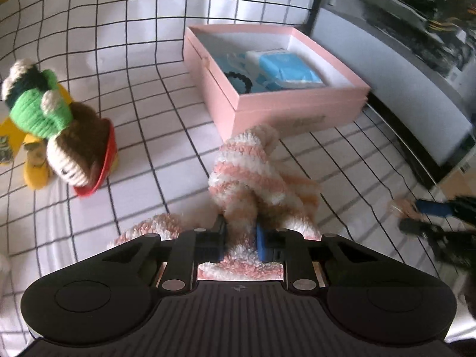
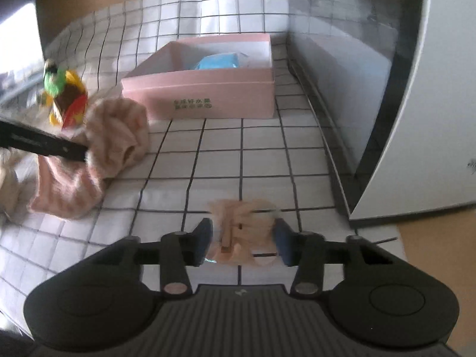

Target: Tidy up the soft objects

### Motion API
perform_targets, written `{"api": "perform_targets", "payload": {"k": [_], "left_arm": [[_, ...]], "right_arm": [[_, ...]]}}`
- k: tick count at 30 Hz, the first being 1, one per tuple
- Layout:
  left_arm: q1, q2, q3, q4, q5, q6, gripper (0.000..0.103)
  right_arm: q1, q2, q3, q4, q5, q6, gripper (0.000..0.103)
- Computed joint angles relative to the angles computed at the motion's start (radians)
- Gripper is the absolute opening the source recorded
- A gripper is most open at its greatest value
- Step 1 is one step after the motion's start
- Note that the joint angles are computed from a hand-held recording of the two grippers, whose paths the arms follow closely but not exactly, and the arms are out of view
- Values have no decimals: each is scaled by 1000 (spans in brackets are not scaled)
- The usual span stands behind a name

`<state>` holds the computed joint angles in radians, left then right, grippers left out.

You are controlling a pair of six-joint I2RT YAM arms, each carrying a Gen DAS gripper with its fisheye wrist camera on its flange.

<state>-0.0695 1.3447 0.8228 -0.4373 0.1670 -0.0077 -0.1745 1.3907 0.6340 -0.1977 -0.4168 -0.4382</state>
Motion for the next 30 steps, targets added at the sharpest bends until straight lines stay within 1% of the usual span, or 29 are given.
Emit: {"api": "perform_targets", "payload": {"k": [1,2,4,6,8,11,13,15,17,20,23,24,25,27,28,30], "left_arm": [[-3,-30,-15,-13,4,5,22],[-7,-61,-27,-31,8,9,22],[-18,-125,-40,-71,21,7,22],[-33,-189,-30,-119,43,4,21],[-43,-242,10,-172,62,-1,21],[-44,-259,135,-228,91,0,21],[-48,-234,239,-216,81,7,21],[-56,-180,348,-170,44,-4,22],[-68,-109,432,-76,-21,-13,22],[-86,25,521,87,-102,-48,22],[-98,187,567,240,-131,-54,23],[-94,258,587,268,-112,-70,23],[-91,318,608,265,-79,-98,24],[-66,453,658,222,43,-181,28],[-66,508,676,200,59,-212,29],[-79,587,677,185,21,-263,29]], "right_arm": [[2,-8,2,-19,6,-34,22],[7,-22,2,-38,16,-57,14],[8,-68,1,-76,22,-78,14],[-12,-126,9,-124,-17,-92,14],[-36,-176,42,-180,-61,-94,14],[-67,-242,83,-228,-126,-89,14],[-82,-266,109,-241,-158,-85,14],[-86,-285,115,-232,-176,-71,14],[-92,-286,118,-218,-190,-56,14],[-95,-302,105,-206,-177,-28,14],[-102,-308,89,-207,-170,-8,14],[-102,-308,85,-210,-165,-5,14],[-98,-315,77,-216,-154,-2,14],[-101,-315,70,-242,-145,-9,14],[-103,-319,61,-254,-140,-18,14],[-112,-323,52,-274,-128,-39,14]]}}
